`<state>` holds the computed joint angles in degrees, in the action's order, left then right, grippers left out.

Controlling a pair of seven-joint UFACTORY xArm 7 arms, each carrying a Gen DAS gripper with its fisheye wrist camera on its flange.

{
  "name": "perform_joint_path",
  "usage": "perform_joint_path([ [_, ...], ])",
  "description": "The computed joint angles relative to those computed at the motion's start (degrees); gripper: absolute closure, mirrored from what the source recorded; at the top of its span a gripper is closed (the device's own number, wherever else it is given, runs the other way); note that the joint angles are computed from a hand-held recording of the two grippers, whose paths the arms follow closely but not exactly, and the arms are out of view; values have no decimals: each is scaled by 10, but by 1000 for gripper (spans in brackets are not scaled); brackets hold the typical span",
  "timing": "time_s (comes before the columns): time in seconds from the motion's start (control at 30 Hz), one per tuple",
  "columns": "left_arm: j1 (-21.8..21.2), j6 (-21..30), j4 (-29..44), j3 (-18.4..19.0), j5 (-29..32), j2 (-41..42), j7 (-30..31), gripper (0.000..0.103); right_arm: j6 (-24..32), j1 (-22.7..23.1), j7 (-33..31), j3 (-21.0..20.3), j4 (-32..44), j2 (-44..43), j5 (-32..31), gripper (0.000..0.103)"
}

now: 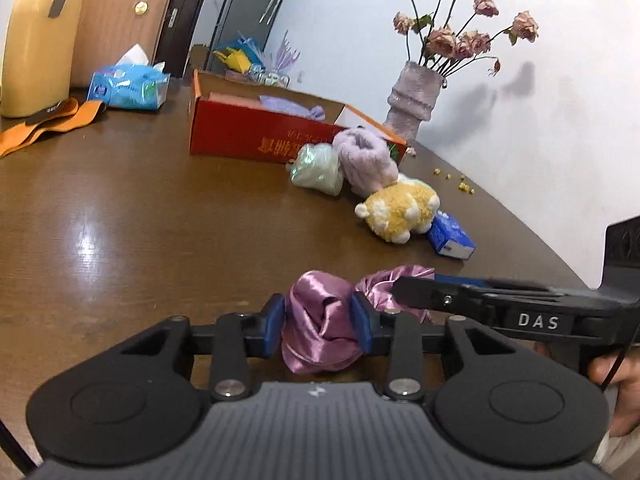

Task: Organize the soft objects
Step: 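Carry the pink satin scrunchies with both tools into the box and release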

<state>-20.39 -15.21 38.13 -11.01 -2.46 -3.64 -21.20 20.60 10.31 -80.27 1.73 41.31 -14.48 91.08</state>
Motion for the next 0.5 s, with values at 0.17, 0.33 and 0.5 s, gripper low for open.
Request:
perform_joint_path([
  [0.17,-32,8,0,54,99,-1,-89,63,-15,1,-14,8,-14,-3,23,75],
  [0.33,-73,3,1,118,217,0,-189,70,-30,3,-12,14,-23,-11,18,77],
  [0.5,-19,1,-5,44,150,-5,-131,74,-42,9,-26,20,-24,-13,31,91],
])
